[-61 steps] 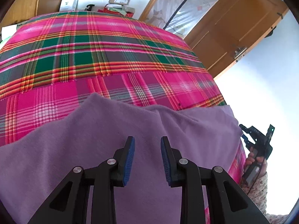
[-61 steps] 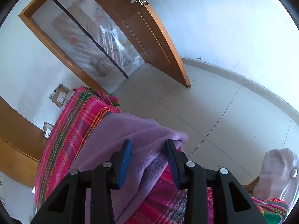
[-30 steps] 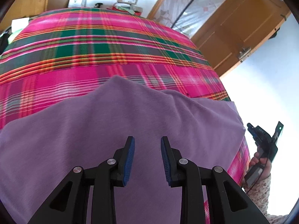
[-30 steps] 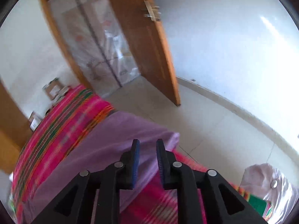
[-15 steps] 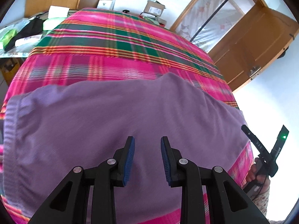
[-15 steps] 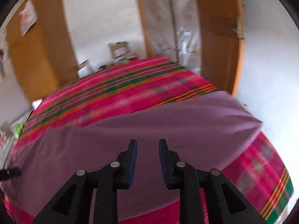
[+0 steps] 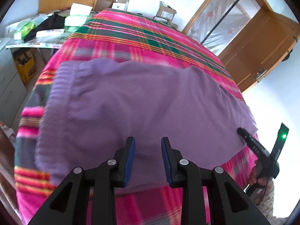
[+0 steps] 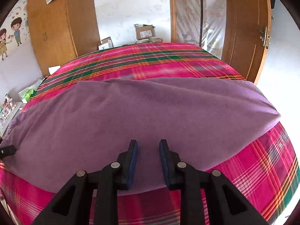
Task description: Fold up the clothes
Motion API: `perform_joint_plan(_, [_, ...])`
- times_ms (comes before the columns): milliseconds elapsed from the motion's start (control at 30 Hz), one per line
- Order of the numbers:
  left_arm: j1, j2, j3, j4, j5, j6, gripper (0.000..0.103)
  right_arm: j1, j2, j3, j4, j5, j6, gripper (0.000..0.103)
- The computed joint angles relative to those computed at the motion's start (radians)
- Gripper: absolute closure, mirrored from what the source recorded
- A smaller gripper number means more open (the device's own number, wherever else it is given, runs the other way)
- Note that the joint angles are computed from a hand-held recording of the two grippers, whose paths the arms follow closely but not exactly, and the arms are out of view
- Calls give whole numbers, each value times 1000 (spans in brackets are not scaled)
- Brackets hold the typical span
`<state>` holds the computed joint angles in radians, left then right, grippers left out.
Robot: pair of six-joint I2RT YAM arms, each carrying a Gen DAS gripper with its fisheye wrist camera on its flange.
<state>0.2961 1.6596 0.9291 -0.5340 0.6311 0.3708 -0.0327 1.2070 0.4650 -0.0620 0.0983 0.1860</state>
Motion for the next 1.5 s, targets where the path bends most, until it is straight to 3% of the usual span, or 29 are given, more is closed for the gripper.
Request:
perform_joint_plan(167, [126, -18, -44, -53, 85, 122, 73, 134, -21, 15, -15, 32, 39, 79])
perform_joint_plan(533, [247, 37, 11, -216, 149, 283, 73, 464, 209, 145, 42, 40, 42, 79])
perform_joint_plan(700, [358, 91, 83, -214, 222, 191, 73, 496, 234, 194, 43, -33, 28, 79])
perform_joint_plan(1000, [386, 141, 99, -189, 195, 109, 73, 643, 378, 309, 70, -99, -29, 78])
perform_joint_plan(1167, [398, 156, 99, -172, 192, 108, 73, 678, 408, 342, 69, -123, -46, 78])
perform_joint_plan(1300, [411, 175, 112, -183, 198, 106, 73, 719, 396, 341, 103, -123, -72, 68])
perform_joint_plan(1500, [407, 168, 106, -184, 199, 118, 73, 761, 489, 437, 56, -107, -87, 68])
